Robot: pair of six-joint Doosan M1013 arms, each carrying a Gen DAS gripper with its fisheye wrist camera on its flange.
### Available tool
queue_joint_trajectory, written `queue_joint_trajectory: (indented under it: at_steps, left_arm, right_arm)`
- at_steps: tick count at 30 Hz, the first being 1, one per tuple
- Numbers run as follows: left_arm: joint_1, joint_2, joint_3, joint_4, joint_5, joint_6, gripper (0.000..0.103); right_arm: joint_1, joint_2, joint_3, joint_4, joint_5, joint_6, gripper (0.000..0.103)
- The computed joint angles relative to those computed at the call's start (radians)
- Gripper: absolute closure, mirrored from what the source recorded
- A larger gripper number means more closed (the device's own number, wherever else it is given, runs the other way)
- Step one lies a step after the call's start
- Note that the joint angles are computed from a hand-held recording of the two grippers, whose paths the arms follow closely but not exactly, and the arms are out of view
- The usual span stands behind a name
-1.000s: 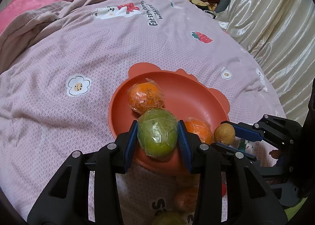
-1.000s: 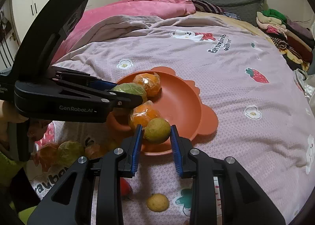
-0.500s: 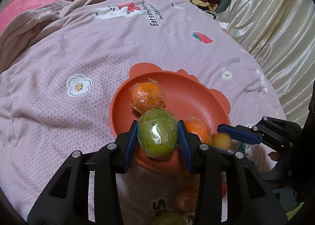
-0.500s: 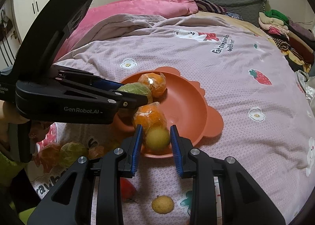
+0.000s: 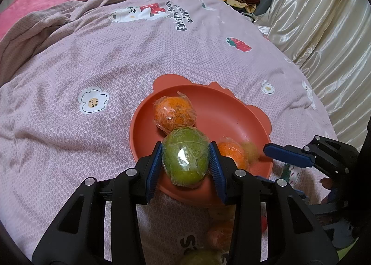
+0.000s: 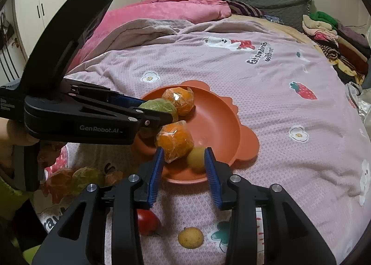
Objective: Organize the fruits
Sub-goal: 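Lower the brown kiwi onto the plate and open the right tool while the left tool holds the pear, then open the left tool to release the wrapped green pear onto the plate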
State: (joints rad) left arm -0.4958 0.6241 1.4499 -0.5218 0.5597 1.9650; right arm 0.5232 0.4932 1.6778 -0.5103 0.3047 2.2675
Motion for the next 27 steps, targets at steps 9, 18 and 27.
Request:
queue_joint_trajectory:
  at_steps: [9, 18, 27]
  left_arm:
    - [-0.001, -0.002, 0.004, -0.003, -0.007, 0.0, 0.071]
    - [0.0, -0.006, 0.009, -0.009, -0.017, 0.005, 0.07]
    - [-0.001, -0.021, 0.027, -0.01, -0.05, 0.01, 0.064]
  right_arm:
    - [0.002, -0.02, 0.027, -0.076, -0.016, 0.105, 0.061]
    - [0.006, -0.037, 0.052, -0.142, -0.016, 0.201, 0.054]
    - [0.01, -0.049, 0.066, -0.211, -0.01, 0.293, 0.046]
